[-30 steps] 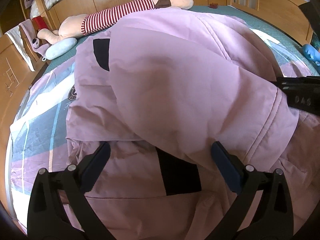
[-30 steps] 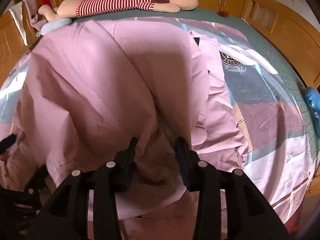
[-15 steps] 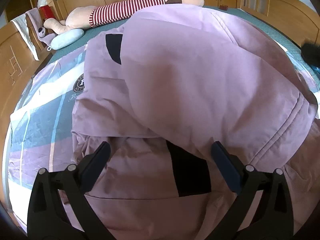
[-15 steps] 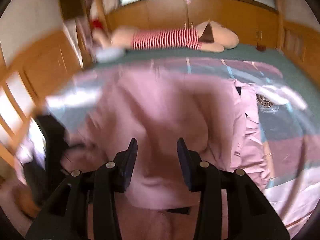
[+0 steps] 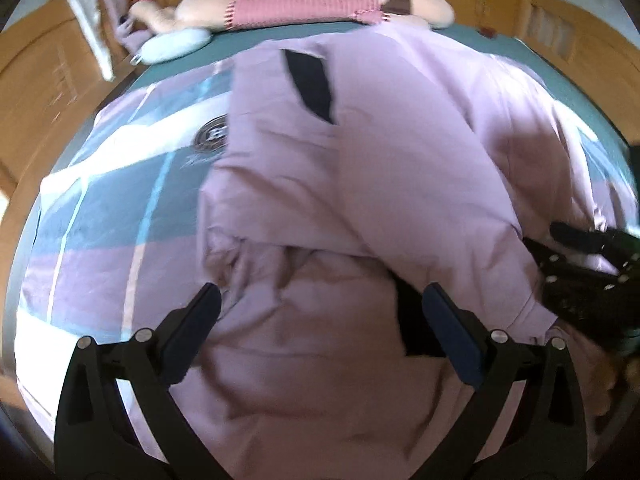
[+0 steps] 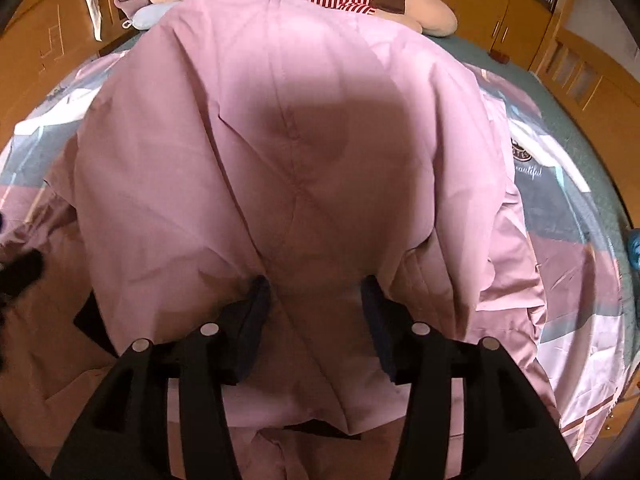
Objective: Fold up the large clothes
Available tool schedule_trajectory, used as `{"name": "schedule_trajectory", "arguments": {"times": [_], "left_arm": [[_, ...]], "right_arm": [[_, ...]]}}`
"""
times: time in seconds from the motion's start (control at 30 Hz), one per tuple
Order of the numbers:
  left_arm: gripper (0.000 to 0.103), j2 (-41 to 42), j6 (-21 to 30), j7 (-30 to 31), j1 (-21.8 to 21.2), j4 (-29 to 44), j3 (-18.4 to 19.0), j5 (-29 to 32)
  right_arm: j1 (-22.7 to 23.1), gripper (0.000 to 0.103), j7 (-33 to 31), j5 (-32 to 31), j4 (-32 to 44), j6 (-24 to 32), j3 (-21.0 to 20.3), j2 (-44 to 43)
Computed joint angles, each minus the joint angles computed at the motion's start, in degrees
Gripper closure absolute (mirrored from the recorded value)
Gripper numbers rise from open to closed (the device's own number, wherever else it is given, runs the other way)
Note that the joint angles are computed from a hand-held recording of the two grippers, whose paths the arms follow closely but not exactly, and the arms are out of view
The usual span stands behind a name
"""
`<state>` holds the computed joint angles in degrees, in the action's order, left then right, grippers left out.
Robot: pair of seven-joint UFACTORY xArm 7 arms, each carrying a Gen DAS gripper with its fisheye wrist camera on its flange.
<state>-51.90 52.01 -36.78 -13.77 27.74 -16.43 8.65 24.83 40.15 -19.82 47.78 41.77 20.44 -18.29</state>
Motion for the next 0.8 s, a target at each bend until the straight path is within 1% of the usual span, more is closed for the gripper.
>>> {"name": "schedule_trajectory", "arguments": {"times": [0.03,0.07,0.13,0.17,0.2,0.27,0.3,0.33,0.4,0.5,0.57,0.63,0.67,0.7,0.73,0.77,0.8], "left_arm": [[0.002,-0.5,1.4,0.0,0.2,0.4,0.1,0.1],[0.002,-0.8,2.4,0.2,0.3,0.8,0.0,0.3],[0.002,-1.6,2.3,1.1,0.7,0.8,0.0,1.6],[0.002,-1.3,1.7,1.0,1.7,0.8,-0.9,3.1],[0.002,-0.5,1.7,0.8,2.7,1.0,-1.6,4.2],[0.002,2.4,3.0,-0.3,4.2,1.5,-3.2,5.7],[0.002,3.5,3.1,-0.2,3.8,1.3,-2.7,5.5],[0.002,4.7,2.9,0.2,3.1,1.1,-1.6,4.8],[0.002,7.5,3.0,0.0,2.1,0.7,-0.1,2.7],[0.002,7.4,1.3,-2.9,2.6,-0.9,-1.4,4.6],[0.002,7.8,1.7,-3.7,2.5,-0.7,-2.4,6.4],[0.002,7.5,2.1,-4.4,1.9,-0.9,-2.6,7.0],[0.002,7.2,2.4,-4.5,1.6,-0.8,-2.4,7.1],[0.002,6.8,3.1,-4.8,1.4,-0.5,-2.3,7.2],[0.002,6.1,3.8,-5.2,1.4,-0.5,-2.3,7.4],[0.002,5.2,4.2,-6.0,1.6,-0.2,-2.6,7.7],[0.002,3.2,4.2,-7.3,1.6,-0.6,-3.2,8.2]], "right_arm": [[-0.3,0.052,0.7,-1.0,-0.2,-0.2,0.4,0.1],[-0.9,0.052,2.2,-3.3,0.0,0.0,1.6,0.7],[-1.4,0.051,4.8,-7.7,0.6,0.1,3.1,2.1],[-1.3,0.051,5.9,-9.2,0.5,-0.1,3.4,2.2],[-1.4,0.050,7.3,-11.2,0.0,-0.9,3.6,2.3],[-1.4,0.049,9.7,-14.0,-2.8,-4.9,3.3,0.9],[-1.5,0.048,10.2,-14.5,-3.8,-6.7,2.9,0.3],[-1.7,0.047,10.6,-14.8,-4.6,-8.5,2.6,0.1],[-1.8,0.046,10.9,-14.4,-5.3,-9.9,2.5,-0.5],[-2.9,0.043,12.3,-15.9,-5.4,-10.9,3.5,-0.6],[-2.9,0.042,12.0,-15.6,-4.3,-9.2,3.8,-0.2],[-1.0,0.042,10.7,-13.3,-3.2,-6.2,3.1,-0.6],[-2.3,0.042,9.8,-10.7,-2.6,-5.6,4.1,-1.4],[-2.6,0.042,11.1,-9.9,-3.3,-7.4,3.9,-3.2],[-2.2,0.040,14.8,-11.5,-5.1,-11.6,2.7,-6.1],[-3.8,0.034,17.1,-12.8,-6.1,-14.2,3.9,-8.5],[-6.4,0.016,19.8,-15.1,-6.7,-16.0,6.1,-10.7]]}}
